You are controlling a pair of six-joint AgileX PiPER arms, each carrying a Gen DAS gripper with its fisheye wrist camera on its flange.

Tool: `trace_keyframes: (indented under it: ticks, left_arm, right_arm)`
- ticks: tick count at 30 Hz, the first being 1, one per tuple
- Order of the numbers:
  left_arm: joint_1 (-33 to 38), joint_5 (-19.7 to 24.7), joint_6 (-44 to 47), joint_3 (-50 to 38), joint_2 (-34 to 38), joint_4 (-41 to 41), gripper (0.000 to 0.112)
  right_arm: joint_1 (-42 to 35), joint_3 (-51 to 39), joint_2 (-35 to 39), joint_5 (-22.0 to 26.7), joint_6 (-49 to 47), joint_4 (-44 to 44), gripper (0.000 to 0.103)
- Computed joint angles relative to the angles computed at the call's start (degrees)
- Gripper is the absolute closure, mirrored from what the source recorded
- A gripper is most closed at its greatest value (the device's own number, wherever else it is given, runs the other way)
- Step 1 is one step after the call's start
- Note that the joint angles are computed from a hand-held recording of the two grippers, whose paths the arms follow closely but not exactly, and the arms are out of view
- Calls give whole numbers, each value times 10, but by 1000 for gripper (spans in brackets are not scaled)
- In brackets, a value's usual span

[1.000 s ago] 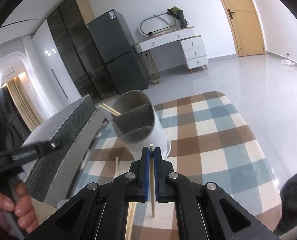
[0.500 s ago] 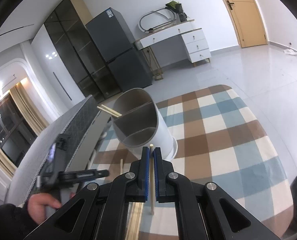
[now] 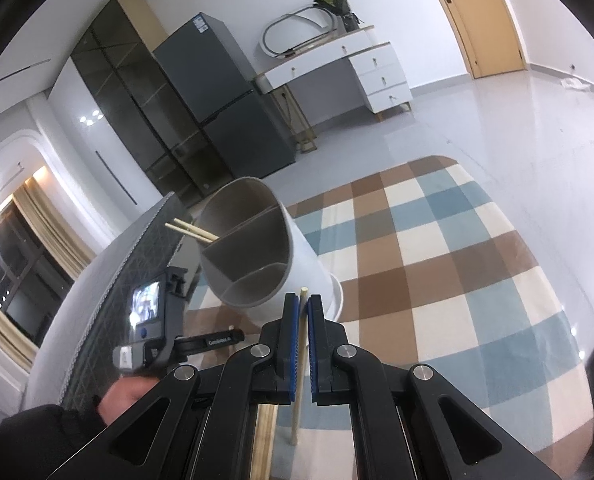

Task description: Organize utensils

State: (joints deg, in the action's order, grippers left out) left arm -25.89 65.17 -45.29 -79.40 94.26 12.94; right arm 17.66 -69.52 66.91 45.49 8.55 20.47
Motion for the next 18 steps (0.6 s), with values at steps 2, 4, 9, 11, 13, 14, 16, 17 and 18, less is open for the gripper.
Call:
trace_keyframes:
  ticks: [2,4,9,11,13,14,16,17,18]
  left_arm:
    - [-2,-10,7,-3,0,7,99]
    - [8,-23,24,-4,2,-17,110]
    - [8,-62,16,39,-51,-36,110]
    - [-11,-73,-10,56,-87,-11,110]
    - [-44,-76,-53,64,-132,26,110]
    - [-63,-72,-75,65,-151,46,110]
    - [-108,-57,-122,68,-185,87,110]
    - [-136,-44,-149,68,-202,109,110]
    - [-169,-30,-181,68,-214,137,110]
  right_arm:
    - [-4,-2,3,2,-4,10,99]
    - [0,-3,3,1,-3,5,99]
    - [3,-2,-6,-2,5,-8,99]
    - [4,1,-12,-5,8,-12,99]
    - [11,2,-19,-7,12,-19,99]
    - [18,3,-23,-8,18,-28,99]
    - [36,4,-32,-10,35,-54,99]
    - [45,5,-37,-11,39,-63,99]
    - [56,6,-44,-13,47,-77,99]
